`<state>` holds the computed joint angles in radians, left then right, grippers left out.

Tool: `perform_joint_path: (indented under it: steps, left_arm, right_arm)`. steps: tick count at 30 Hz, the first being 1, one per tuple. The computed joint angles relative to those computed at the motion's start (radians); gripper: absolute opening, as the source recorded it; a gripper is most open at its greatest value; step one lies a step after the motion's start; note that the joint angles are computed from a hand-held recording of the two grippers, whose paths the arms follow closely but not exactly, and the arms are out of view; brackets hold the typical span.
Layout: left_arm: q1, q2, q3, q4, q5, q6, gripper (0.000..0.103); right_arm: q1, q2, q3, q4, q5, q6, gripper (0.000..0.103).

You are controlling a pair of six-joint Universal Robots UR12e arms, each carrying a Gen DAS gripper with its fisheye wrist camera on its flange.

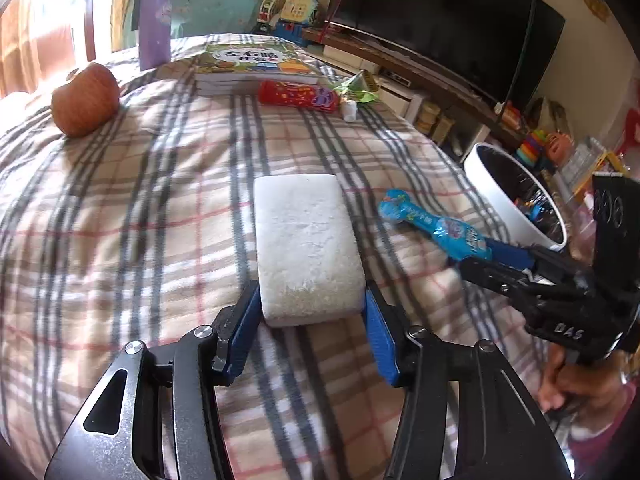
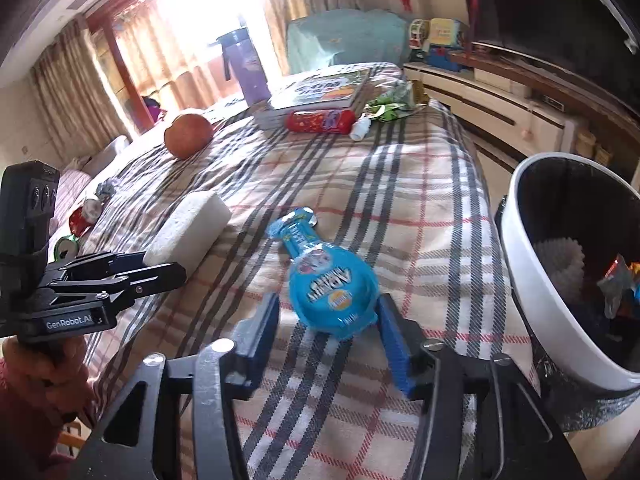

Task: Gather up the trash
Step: 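Grasp the white foam block with the left tool while the right tool grasps the blue drink pouch, then carry the white foam block and blue drink pouch over the trash bin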

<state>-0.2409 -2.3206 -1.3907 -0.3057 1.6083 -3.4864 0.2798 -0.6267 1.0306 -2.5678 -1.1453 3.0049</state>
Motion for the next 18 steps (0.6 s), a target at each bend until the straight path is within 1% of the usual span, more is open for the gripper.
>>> perform_joint_path:
  steps: [1,2,3,5,7,10,13,15,16,17,18]
  left_arm:
    - [0.000,0.002,-0.004,0.003,0.006,-0.002,0.053]
    - [0.000,0.002,-0.006,0.006,0.012,-0.006,0.057]
    - [-0.002,0.001,-0.005,0.002,0.027,-0.010,0.065]
    - [-0.008,0.001,-0.005,0.001,0.063,-0.020,0.068]
    - [-0.010,-0.002,0.000,-0.001,0.075,-0.025,0.070]
    - [-0.014,-0.011,0.013,-0.005,0.096,-0.027,0.070]
    - [-0.015,-0.020,0.027,-0.016,0.109,-0.043,0.070]
    - [-0.016,-0.025,0.035,-0.019,0.111,-0.049,0.069]
    - [-0.016,-0.026,0.036,-0.014,0.110,-0.049,0.065]
    - [-0.015,-0.027,0.035,-0.007,0.098,-0.046,0.053]
    - [-0.013,-0.027,0.036,-0.005,0.081,-0.046,0.048]
  right_arm:
    - [0.001,0.001,-0.002,-0.001,0.000,-0.005,0.063]
    - [0.001,0.003,-0.007,-0.003,-0.002,-0.013,0.064]
    - [0.002,0.005,-0.012,-0.001,-0.002,-0.020,0.064]
    - [0.003,0.016,-0.036,0.018,-0.006,-0.039,0.064]
    - [0.004,0.028,-0.056,0.034,-0.002,-0.057,0.064]
    - [0.007,0.048,-0.096,0.086,0.007,-0.082,0.064]
    - [0.010,0.053,-0.106,0.107,0.010,-0.104,0.063]
    - [0.012,0.049,-0.098,0.096,-0.004,-0.107,0.048]
    - [0.012,0.046,-0.091,0.089,-0.008,-0.101,0.048]
    - [0.011,0.042,-0.081,0.079,-0.008,-0.091,0.048]
    - [0.010,0.037,-0.069,0.061,-0.011,-0.078,0.048]
